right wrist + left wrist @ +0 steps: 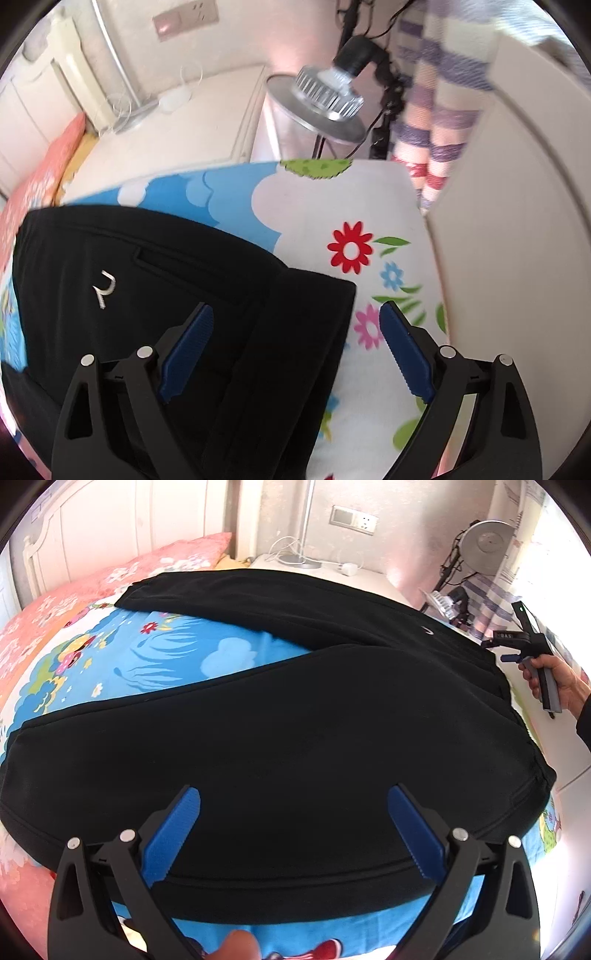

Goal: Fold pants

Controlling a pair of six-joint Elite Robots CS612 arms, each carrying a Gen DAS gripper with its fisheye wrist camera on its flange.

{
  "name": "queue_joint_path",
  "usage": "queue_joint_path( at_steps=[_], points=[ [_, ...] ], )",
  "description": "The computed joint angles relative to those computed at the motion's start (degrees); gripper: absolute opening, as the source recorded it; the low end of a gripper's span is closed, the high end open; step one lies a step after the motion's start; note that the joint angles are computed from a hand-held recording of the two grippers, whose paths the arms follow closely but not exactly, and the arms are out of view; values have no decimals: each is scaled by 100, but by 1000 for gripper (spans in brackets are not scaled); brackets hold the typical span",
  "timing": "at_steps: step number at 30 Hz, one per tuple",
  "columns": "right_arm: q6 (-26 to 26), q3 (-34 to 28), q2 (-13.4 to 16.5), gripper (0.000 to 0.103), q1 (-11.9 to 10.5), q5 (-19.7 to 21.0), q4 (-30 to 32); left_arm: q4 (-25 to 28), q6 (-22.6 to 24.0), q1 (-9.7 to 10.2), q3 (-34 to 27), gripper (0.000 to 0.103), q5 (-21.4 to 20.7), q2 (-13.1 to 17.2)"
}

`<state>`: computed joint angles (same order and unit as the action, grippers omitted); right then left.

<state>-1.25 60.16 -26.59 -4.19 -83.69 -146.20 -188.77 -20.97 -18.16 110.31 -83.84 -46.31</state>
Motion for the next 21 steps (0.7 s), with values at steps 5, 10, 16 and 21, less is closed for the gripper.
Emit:
queue_joint_path(
  at_steps=[5, 10, 16, 21],
  points=[
    [-246, -225, 121, 61, -37, 163, 313, 40, -100, 86, -31, 102, 18, -14],
    [-366, -17, -24, 39, -53, 368, -45, 210, -204, 166, -114, 102, -18, -9],
    [-569, 818, -601, 33, 60, 515, -1198, 512, -165, 270, -314, 102, -34, -20],
    [-905, 1965, -1335, 29, 201, 862, -2508, 958, -159, 267, -574, 102, 335, -26]
  ],
)
